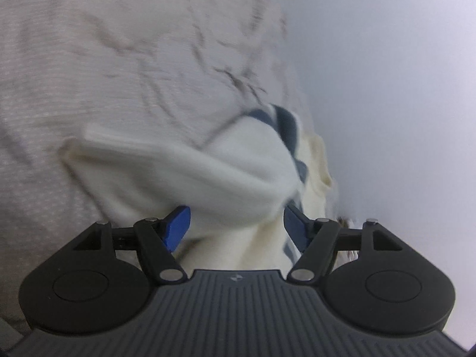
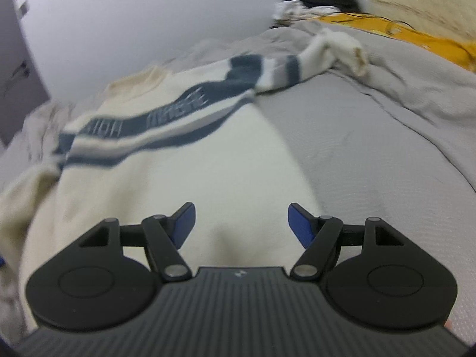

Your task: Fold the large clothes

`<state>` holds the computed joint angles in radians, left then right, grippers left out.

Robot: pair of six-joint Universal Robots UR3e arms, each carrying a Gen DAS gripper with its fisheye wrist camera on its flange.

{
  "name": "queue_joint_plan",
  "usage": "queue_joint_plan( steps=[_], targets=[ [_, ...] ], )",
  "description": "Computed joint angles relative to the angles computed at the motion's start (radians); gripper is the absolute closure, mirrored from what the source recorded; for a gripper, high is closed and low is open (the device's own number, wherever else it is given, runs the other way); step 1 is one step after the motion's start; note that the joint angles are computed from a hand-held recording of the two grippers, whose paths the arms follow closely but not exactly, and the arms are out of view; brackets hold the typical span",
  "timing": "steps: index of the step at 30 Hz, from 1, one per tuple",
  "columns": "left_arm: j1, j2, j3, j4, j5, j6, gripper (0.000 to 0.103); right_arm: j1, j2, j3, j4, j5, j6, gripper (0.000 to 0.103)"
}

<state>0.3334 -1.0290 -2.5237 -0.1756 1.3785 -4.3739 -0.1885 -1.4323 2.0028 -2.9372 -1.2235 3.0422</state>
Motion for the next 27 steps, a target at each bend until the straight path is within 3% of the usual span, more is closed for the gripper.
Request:
queue_joint_plan(
  steps=[7, 14, 21, 24, 26, 27],
  targets=[
    [0.064, 0.089, -0.059, -0.061, 0.018, -0.086, 0.029, 0.058, 0.034, -0.02, 0.069, 0.023, -0.057, 0.032],
    [0.183, 0.201, -0.1, -0.194, -0.065, -0.089, 0.029, 0.06, 0.045, -0.036, 0.104, 0.044, -0.034, 0.032],
    [0.183, 0.06, -0.091, -0.143, -0.068, -0.067, 0.033, 0.056, 0.049, -0.036, 0.128, 0.048, -0.015, 0.032],
    [0.183, 0.015, -0.088, -0.134, -0.059, -0.07, 0.059, 0.057, 0.05, -0.035, 0.131, 0.048, -0.008, 0.032],
    [0.177, -0.021, -0.077, -0.13, -0.047, -0.061, 0.086, 0.057, 0.052, -0.036, 0.132, 0.048, -0.007, 0.032],
    [0.173, -0.034, -0.073, -0.126, -0.04, -0.054, 0.092, 0.056, 0.052, -0.036, 0.132, 0.048, -0.007, 0.032]
  ],
)
